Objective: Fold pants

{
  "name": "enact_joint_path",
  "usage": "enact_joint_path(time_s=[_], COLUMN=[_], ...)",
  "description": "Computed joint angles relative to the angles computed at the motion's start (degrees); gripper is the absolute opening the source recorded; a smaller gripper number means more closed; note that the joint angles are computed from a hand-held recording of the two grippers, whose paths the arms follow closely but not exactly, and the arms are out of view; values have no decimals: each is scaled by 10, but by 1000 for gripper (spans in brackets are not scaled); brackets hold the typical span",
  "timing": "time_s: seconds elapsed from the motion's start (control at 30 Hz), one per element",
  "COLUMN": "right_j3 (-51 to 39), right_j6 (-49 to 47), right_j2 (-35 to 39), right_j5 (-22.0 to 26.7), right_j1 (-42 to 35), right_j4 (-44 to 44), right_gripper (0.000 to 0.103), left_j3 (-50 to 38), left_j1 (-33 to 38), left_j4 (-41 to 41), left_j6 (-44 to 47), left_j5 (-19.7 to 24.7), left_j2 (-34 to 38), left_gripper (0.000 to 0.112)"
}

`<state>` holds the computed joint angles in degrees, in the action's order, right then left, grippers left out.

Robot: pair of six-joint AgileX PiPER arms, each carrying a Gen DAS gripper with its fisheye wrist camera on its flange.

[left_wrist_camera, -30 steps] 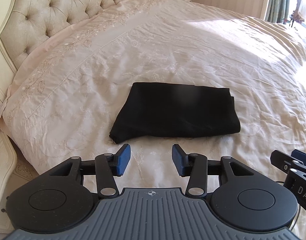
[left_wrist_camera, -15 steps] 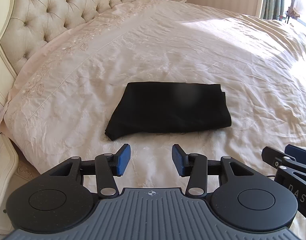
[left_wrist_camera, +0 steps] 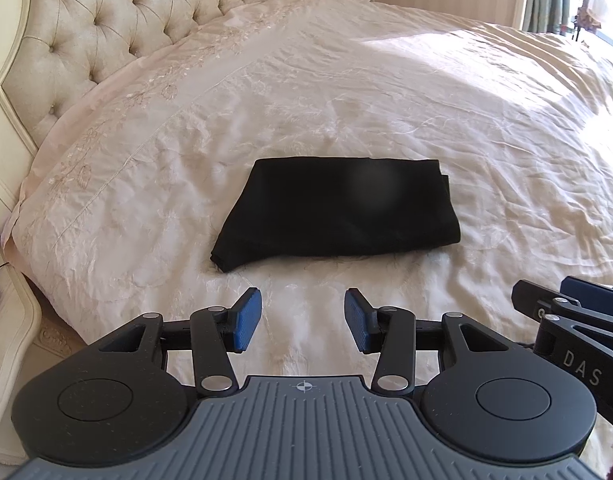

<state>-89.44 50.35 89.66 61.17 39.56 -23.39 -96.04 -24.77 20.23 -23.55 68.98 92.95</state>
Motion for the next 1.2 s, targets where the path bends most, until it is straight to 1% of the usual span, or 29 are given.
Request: enact_joint_path(time_s=[0.4,0.67,0.87,1.2], right_j3=[-6,-34,-81,-198], right_j6=[-2,-3,-7,-23], right_j2=[10,38,76,160], right_j5=[1,14,33,76], right_j1=[-10,-6,-4,-2], right_j4=[13,18,22,31], right_gripper=[46,46,46,46], left_j3=[2,-2,-21,-76], left_j1=[12,36,70,115], left_j4=[-17,-40,-66,-109], left_j6=[20,44,80,141], left_j5=[-2,-9,-12,-4], left_j2=[6,18,35,77], left_gripper=[44,44,45,44])
